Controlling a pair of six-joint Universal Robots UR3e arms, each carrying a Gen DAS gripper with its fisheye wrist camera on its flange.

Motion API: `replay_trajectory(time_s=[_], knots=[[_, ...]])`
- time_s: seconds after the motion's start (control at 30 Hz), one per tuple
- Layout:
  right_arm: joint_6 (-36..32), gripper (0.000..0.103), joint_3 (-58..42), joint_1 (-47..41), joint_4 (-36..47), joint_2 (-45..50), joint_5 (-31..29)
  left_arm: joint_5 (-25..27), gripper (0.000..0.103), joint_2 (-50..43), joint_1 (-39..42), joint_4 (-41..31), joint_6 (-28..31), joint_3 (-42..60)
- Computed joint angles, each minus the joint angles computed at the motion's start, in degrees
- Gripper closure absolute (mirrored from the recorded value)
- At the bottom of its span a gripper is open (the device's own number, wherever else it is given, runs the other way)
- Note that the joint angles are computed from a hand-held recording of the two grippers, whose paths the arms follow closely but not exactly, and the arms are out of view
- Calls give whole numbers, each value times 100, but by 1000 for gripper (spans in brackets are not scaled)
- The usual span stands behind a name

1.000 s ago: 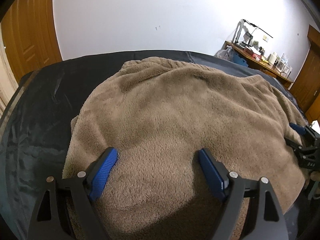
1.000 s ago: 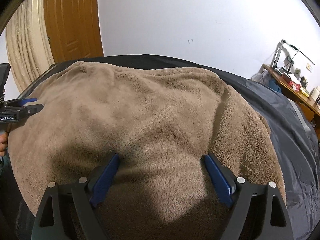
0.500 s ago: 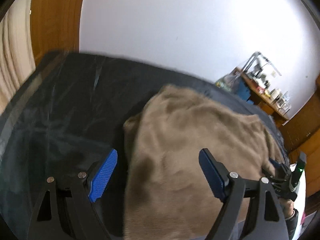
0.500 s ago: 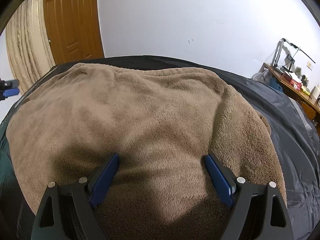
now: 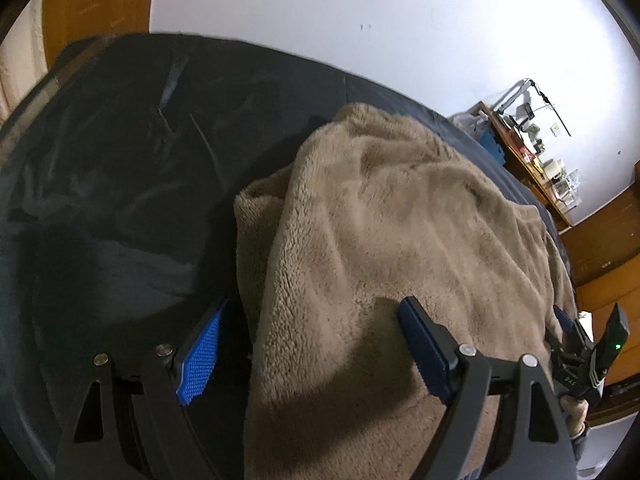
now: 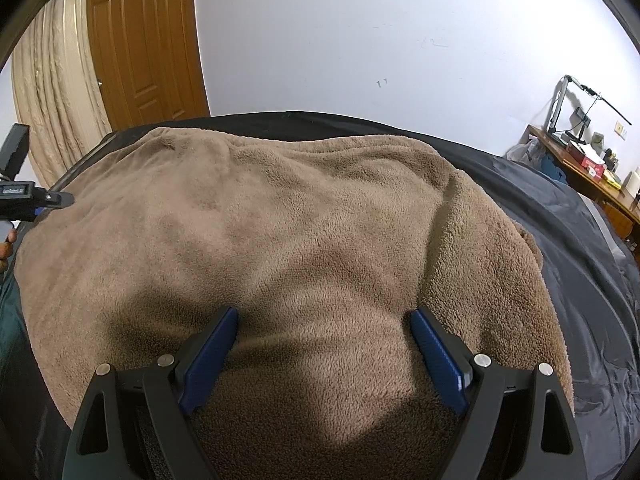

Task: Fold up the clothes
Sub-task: 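Press the folded brown blanket flat with both open grippers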

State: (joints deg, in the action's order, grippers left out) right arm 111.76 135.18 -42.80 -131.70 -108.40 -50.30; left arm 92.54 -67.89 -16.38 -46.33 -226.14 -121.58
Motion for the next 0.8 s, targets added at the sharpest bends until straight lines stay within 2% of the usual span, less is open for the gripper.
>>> replay_trajectory(time_s=[0.13,0.33,0.43,0.5,0.57,0.8], knots=[[-10,13,-4,-9,25,-1,6,-264,15,30,98,277,289,-134],[-21,13,-40,-13,85,2,6,-1381,15,366,617,964,702,-679],[-13,13,-39,-9,94,-2,8,-1147,22,207,482,1006,626,-583],[-17,13,-41,-12,103,-3,11,-918,38,225,417,777,515,-474],[-20,13,-41,-16,109,-5,12,-811,44,364,403,841,381,-617],[-44,13,-51,-32,147,-8,23,-6,46,285,-188,1669,33,-996]])
